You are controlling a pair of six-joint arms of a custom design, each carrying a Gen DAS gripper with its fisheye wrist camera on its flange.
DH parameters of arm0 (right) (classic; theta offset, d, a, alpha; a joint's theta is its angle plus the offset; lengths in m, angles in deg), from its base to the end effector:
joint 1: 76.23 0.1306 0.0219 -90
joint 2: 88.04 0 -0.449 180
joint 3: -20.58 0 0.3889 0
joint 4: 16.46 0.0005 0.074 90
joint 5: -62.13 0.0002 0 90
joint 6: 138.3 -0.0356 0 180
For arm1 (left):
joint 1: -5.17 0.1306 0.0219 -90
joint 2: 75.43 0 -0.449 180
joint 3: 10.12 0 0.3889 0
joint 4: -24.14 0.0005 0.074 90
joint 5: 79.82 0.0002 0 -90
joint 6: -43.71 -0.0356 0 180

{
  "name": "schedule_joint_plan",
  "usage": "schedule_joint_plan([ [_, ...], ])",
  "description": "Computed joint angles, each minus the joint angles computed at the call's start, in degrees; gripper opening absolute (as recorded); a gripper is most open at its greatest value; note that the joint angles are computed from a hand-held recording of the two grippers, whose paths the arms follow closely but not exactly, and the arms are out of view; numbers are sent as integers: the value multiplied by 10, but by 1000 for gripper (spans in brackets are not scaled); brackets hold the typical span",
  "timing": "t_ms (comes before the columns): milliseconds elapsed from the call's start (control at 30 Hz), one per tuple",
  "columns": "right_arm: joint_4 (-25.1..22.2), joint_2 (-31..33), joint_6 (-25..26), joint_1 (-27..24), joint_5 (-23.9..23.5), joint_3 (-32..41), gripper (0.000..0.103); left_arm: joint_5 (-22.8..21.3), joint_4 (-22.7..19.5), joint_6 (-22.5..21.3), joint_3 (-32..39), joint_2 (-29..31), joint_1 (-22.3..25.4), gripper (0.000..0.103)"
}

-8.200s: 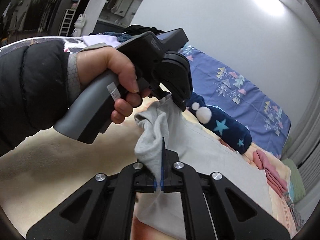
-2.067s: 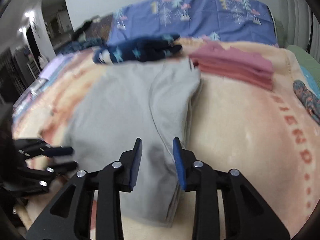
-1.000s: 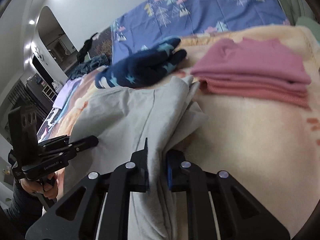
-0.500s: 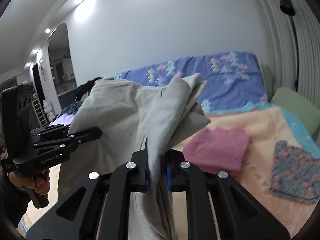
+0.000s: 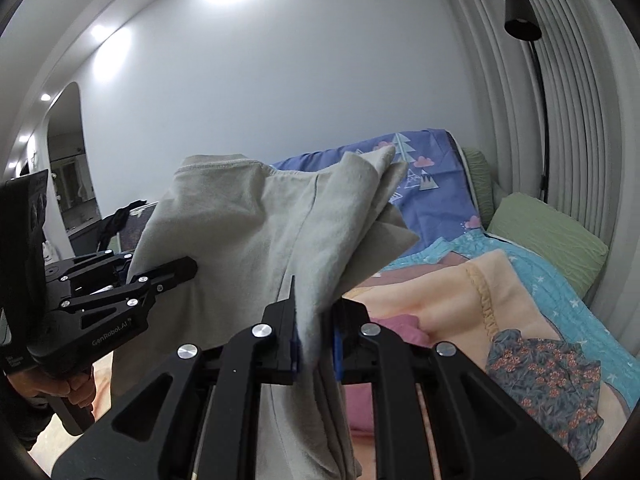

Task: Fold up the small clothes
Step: 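Grasp and lift the folded grey shirt with both grippers, then place the grey shirt onto the pink clothes stack and open both grippers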

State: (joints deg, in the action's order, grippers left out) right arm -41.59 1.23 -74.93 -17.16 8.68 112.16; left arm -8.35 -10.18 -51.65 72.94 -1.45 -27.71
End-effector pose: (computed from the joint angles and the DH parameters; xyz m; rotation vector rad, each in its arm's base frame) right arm 0.2752 0.4171 0.5553 -0.1280 1.9022 0.3903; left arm 0.3245 -0.1969 0.5774 0.4542 1.9344 0.0151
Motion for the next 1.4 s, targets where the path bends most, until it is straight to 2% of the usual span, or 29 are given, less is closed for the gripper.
schedule_joint_plan([
  [200, 23, 38, -19, -64, -51, 2, 12, 2, 40, -28, 22, 77, 27, 20],
  [300, 21, 74, -36, -93, -82, 22, 13, -21, 63, -40, 39, 128, 37, 23],
  [333, 22, 88, -44, -105, -91, 26, 16, -39, 78, -46, 39, 146, 41, 35],
  [367, 7, 108, -63, -117, -89, 35, 24, -64, 93, -51, 35, 161, 45, 52],
  [400, -18, 123, -84, -124, -79, 46, 45, -95, 103, -49, 32, 177, 47, 59],
  [433, -57, 142, -120, -132, -63, 56, 52, -112, 106, -35, 27, 191, 52, 63],
  [500, -96, 164, -164, -145, -68, 49, 52, -73, 69, -3, 23, 213, 67, 63],
  [533, -93, 168, -173, -149, -91, 35, 52, -55, 46, 6, 14, 226, 72, 63],
  [567, -86, 171, -178, -154, -125, 19, 52, -46, 26, -3, 8, 238, 73, 63],
  [600, -85, 176, -181, -156, -152, 6, 52, -54, 24, -21, -4, 249, 69, 63],
  [633, -91, 182, -185, -156, -159, 1, 58, -64, 51, -42, -31, 247, 63, 62],
  [667, -102, 188, -191, -153, -155, -4, 62, -78, 98, -53, -61, 239, 57, 59],
  [700, -110, 190, -199, -148, -146, -7, 66, -77, 126, -46, -79, 231, 53, 56],
  [767, -117, 184, -222, -139, -125, -12, 68, -71, 121, -20, -84, 224, 52, 54],
  [833, -109, 174, -226, -129, -100, -25, 69, -62, 111, -13, -89, 210, 51, 56],
  [933, -76, 140, -241, -100, -47, -70, 70, -62, 104, 0, -108, 178, 48, 78],
  [1000, -57, 122, -253, -77, -15, -97, 74, -30, 107, 12, -130, 144, 48, 81],
  [1067, -55, 100, -263, -46, 20, -117, 79, -30, 118, 26, -161, 100, 33, 90],
  [1133, -85, 83, -273, -16, 60, -117, 86, -23, 122, 41, -186, 54, 19, 95],
  [1200, -121, 69, -282, 12, 99, -112, 88, -24, 116, 50, -204, 11, 3, 99],
  [1267, -162, 54, -297, 48, 145, -107, 92, -45, 109, 60, -218, -33, -18, 101],
  [1300, -189, 50, -312, 64, 168, -100, 94, -56, 102, 69, -224, -55, -30, 101],
  [1400, -311, 47, -398, 125, 248, -66, 98, -79, 75, 100, -230, -104, -56, 101],
])
